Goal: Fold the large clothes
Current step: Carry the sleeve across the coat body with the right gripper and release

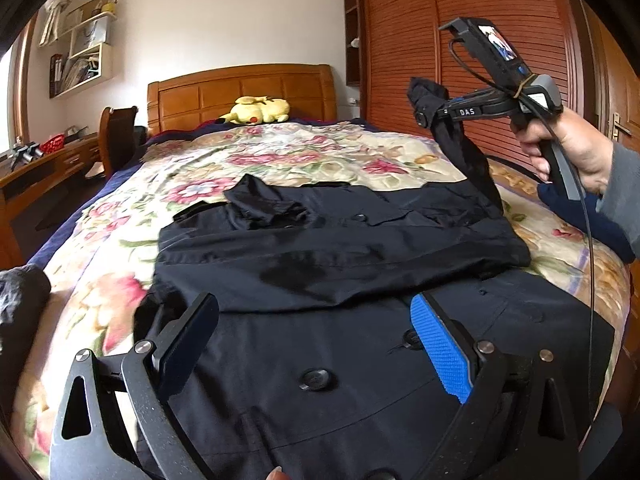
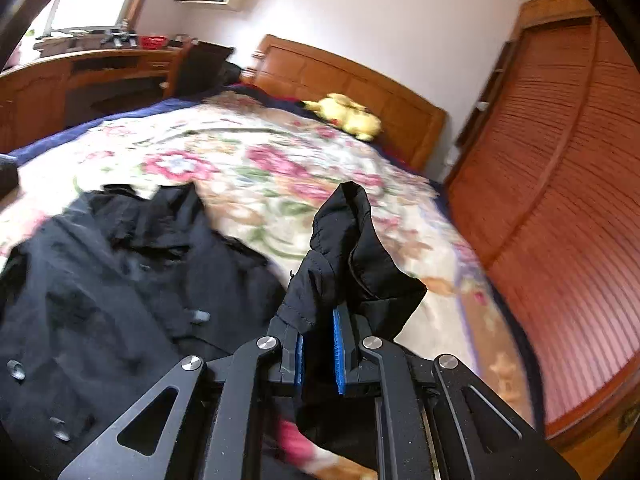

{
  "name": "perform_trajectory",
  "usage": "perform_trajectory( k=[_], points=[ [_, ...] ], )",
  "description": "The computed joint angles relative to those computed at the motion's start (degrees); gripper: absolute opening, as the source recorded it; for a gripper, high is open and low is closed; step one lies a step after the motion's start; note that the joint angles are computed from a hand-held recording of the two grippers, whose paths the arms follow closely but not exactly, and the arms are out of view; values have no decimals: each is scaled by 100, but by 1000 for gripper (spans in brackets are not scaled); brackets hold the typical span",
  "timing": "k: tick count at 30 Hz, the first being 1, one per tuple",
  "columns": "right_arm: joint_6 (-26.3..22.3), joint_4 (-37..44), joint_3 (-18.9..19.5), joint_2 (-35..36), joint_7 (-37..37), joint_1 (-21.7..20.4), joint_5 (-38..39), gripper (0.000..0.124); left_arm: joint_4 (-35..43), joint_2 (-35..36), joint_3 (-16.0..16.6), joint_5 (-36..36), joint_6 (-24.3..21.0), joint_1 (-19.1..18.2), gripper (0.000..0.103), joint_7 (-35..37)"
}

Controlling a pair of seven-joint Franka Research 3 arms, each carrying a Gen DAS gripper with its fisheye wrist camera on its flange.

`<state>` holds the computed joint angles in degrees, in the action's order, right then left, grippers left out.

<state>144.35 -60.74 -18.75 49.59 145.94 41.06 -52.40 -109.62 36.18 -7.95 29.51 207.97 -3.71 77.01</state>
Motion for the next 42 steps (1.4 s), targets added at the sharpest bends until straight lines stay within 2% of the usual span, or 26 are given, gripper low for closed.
perform_trajectory(
  k=[3,4,6,12,17,19,24,26,36,39,42],
  points=[
    [76,475,142,346,-331,-81,253,11,-92,-51,87,-35,60,33,97,38],
    [-16,423,227,257,-325,-56,185,11,-126,-71,103,-42,79,68,97,35],
    [27,707,203,446,-534,-29,442,11,-142,-81,96,-40,83,133,97,6],
    [462,375,235,128,-836,14,739,11,-179,-112,24,65,98,346,97,-186],
    [889,-113,170,-168,-769,168,832,11,-143,-101,86,2,77,290,97,-176],
    [1070,7,279,-65,-864,80,1020,11,-143,-108,116,-33,93,268,97,-156],
    [1702,-379,313,-132,-966,39,1429,11,-119,-103,126,-83,97,289,97,-176],
    [1794,-343,533,-35,-1317,-131,1796,11,-103,-97,138,-113,82,292,97,-188],
    [1899,-272,985,323,-2421,-339,2976,11,-73,-70,208,-271,96,261,97,-175],
    [1925,-294,872,346,-2565,-260,3181,11,-41,-45,205,-287,84,264,97,-177],
    [1750,-264,468,383,-2520,-6,3211,17,-24,-36,207,-288,67,259,97,-168]
  ],
)
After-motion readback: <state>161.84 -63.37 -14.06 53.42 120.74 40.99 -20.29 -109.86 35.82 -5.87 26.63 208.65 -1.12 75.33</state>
